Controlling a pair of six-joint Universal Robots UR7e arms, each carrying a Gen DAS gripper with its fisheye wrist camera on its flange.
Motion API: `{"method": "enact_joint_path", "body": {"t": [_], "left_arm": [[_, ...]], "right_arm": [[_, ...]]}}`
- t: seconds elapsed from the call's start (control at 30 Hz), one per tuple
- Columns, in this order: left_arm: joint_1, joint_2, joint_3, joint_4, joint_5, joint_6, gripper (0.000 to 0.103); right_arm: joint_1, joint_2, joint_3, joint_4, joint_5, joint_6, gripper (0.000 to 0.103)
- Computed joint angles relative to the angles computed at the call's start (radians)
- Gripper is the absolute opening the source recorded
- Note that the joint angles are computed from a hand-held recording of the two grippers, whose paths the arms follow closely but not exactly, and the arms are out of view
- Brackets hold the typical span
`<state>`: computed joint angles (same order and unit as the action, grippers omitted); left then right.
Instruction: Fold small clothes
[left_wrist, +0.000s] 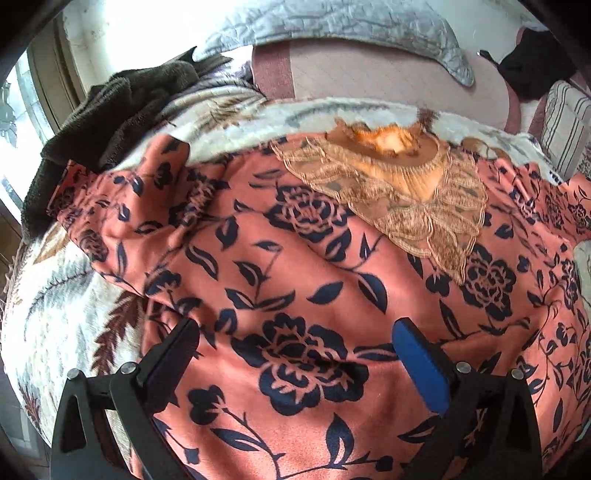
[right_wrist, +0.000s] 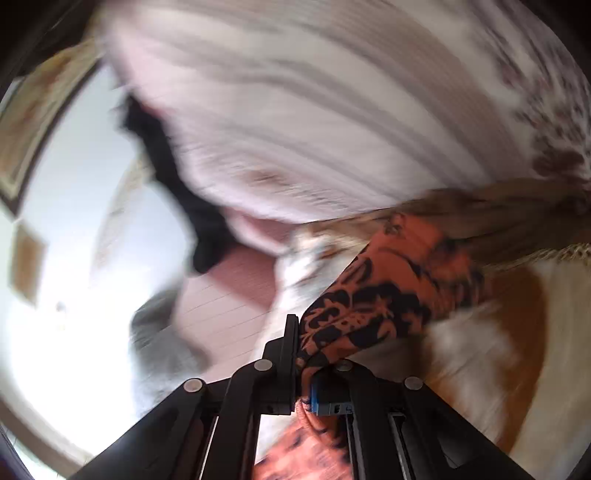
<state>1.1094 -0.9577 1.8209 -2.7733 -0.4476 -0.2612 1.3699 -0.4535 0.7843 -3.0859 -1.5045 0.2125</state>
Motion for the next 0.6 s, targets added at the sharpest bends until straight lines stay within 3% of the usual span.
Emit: {"method": "enact_joint_path", "body": {"t": [0.17, 0.33, 0.53, 0.57, 0.6], "left_arm": [[-0.024, -0.01, 0.022, -0.206, 0.105, 0.128, 0.103], [-0.022, -0.063, 0.07, -0.265, 0.19, 0.103, 0.103], [-0.005, -0.129, 0.123, -0.286, 0.243, 0.054, 0.103], [-0.002, -0.138, 0.128, -0.292, 0.239, 0.045, 0.103], [0.0, -0.145, 0.131, -0.302, 0.233, 0.04, 0.103]], "right_arm": [[0.107, -0.112, 0.234, -0.01, 0.068, -0.144, 0.005], [0.226, -0.083, 0.315, 0.126, 0.039, -0.244, 0.005], [0.289, 0.055, 0.313, 0.303, -0.013, -0.167, 0.011], [0.287, 0.065, 0.329, 0.345, -0.007, -0.151, 0.02], [0.287, 0.078, 0.321, 0.407, 0.002, -0.128, 0.052]]}}
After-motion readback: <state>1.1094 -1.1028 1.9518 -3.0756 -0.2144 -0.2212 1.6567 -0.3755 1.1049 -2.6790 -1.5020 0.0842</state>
